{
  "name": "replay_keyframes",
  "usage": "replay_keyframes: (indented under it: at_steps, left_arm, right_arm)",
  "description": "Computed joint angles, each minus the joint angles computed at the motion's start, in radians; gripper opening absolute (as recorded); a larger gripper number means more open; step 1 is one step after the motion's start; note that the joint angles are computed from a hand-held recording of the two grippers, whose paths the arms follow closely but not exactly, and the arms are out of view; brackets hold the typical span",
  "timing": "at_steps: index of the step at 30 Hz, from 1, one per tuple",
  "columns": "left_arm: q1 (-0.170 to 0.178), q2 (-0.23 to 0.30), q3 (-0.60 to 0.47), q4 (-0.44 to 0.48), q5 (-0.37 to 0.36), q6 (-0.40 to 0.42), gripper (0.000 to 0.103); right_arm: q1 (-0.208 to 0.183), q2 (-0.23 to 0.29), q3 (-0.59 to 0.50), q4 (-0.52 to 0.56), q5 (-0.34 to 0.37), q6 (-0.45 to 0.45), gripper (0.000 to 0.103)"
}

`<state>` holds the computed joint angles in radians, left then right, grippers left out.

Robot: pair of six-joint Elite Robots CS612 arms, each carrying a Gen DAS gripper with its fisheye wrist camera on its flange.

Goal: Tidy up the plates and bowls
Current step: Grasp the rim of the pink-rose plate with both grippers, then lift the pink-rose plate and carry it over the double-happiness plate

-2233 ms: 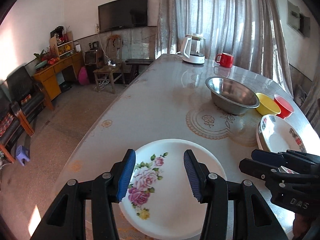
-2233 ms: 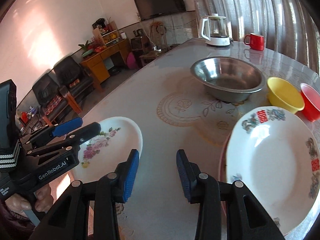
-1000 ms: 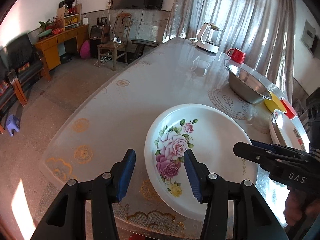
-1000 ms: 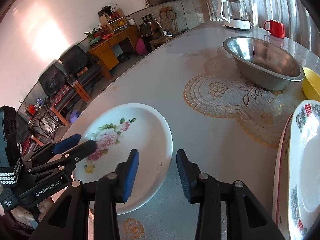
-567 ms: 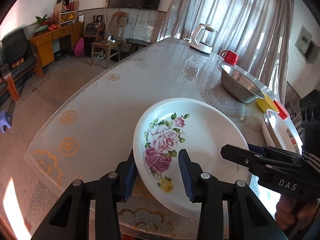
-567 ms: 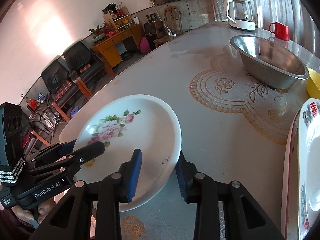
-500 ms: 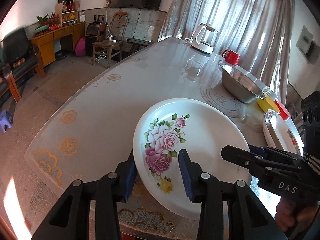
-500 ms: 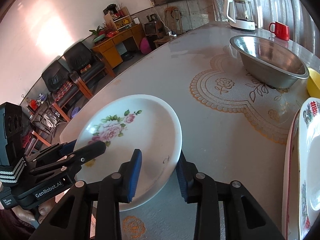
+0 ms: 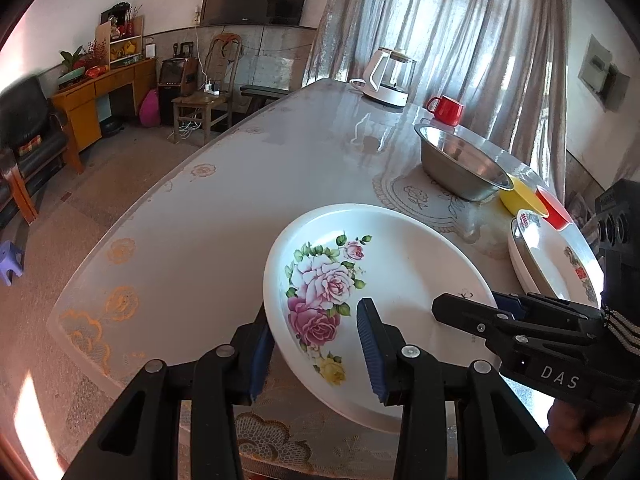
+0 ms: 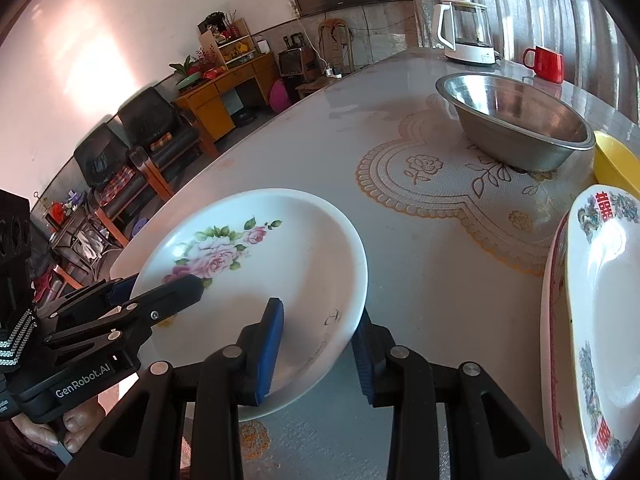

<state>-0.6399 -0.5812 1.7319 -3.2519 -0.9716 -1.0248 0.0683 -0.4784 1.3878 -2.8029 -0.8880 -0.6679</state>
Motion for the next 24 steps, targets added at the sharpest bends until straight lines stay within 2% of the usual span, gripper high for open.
replay_keyframes:
  at_steps: [13,24]
  left_arm:
    - [-0.008,-0.003,-0.020,-0.004,0.019,0.051,0.039]
    - [-0.015,0.003,-0.066,-0.011,0.025,0.146,0.039]
  right_arm:
    - [-0.020,-0.010,0.026,-0.060,0.038,0.044,0.033]
    - [-0.052,-0.017,0.042,-0.133,0.063,0.112,0.033]
